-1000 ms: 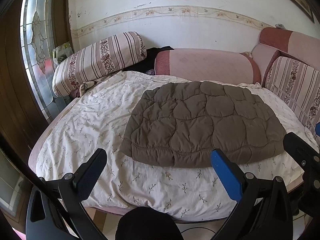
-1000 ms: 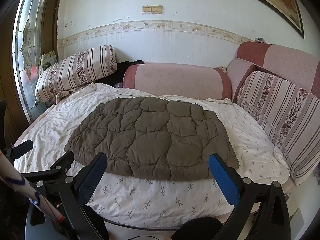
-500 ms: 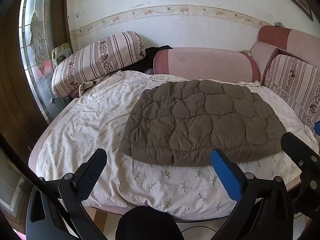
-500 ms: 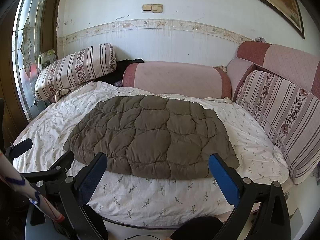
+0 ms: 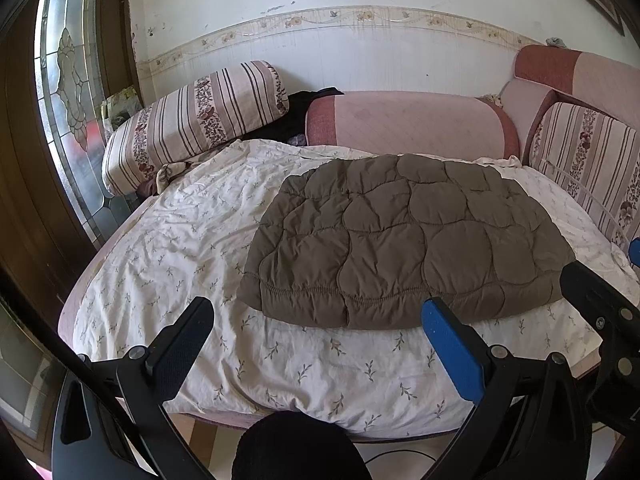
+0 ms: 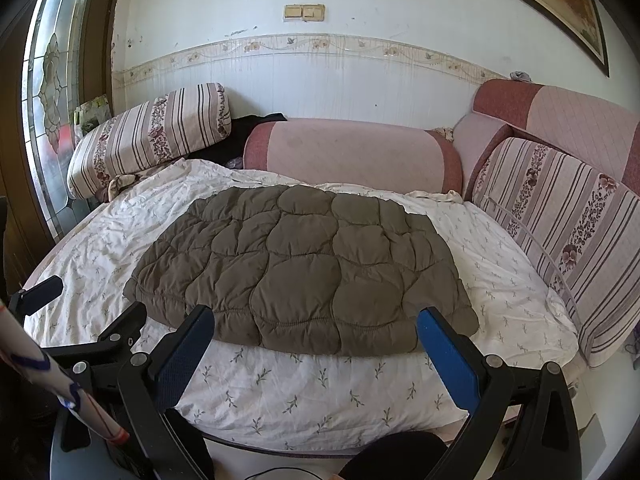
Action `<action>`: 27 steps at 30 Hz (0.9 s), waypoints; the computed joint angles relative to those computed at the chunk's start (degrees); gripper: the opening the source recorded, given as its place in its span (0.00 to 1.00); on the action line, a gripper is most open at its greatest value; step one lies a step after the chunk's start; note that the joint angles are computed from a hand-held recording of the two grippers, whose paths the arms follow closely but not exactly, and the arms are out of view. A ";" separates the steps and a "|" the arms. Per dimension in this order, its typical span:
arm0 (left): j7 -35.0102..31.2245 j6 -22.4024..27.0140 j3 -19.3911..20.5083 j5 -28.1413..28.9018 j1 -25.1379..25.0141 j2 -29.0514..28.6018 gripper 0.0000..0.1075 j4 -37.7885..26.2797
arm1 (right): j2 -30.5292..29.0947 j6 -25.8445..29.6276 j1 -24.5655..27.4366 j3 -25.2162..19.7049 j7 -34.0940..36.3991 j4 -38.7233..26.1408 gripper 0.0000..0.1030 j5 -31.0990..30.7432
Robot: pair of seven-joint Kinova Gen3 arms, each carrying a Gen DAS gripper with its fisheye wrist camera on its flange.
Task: Fold large clothes
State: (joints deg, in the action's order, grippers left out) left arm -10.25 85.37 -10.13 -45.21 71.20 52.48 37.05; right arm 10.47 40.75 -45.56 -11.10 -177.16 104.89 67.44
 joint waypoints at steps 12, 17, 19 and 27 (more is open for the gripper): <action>-0.15 -0.08 -0.08 0.26 -0.04 0.06 0.96 -0.02 | 0.54 -0.45 0.22 0.35 0.63 -0.21 1.00 -0.59; -0.05 -0.21 0.04 0.15 0.00 -0.12 0.96 0.42 | 0.65 -0.38 0.11 0.49 0.85 -0.38 1.00 -0.78; -0.24 -0.08 0.07 0.09 -0.06 0.05 0.96 0.08 | 0.80 -0.19 0.01 0.55 0.87 -0.50 1.00 -0.95; 0.02 -0.42 0.19 0.03 -0.02 -0.45 0.96 1.10 | 0.88 -0.31 -0.06 0.76 1.12 -0.58 1.00 -1.39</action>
State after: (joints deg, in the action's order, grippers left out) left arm -10.23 84.95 -9.94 -45.18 71.18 52.03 38.16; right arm 11.35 40.44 -45.62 -10.35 -176.04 104.31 66.05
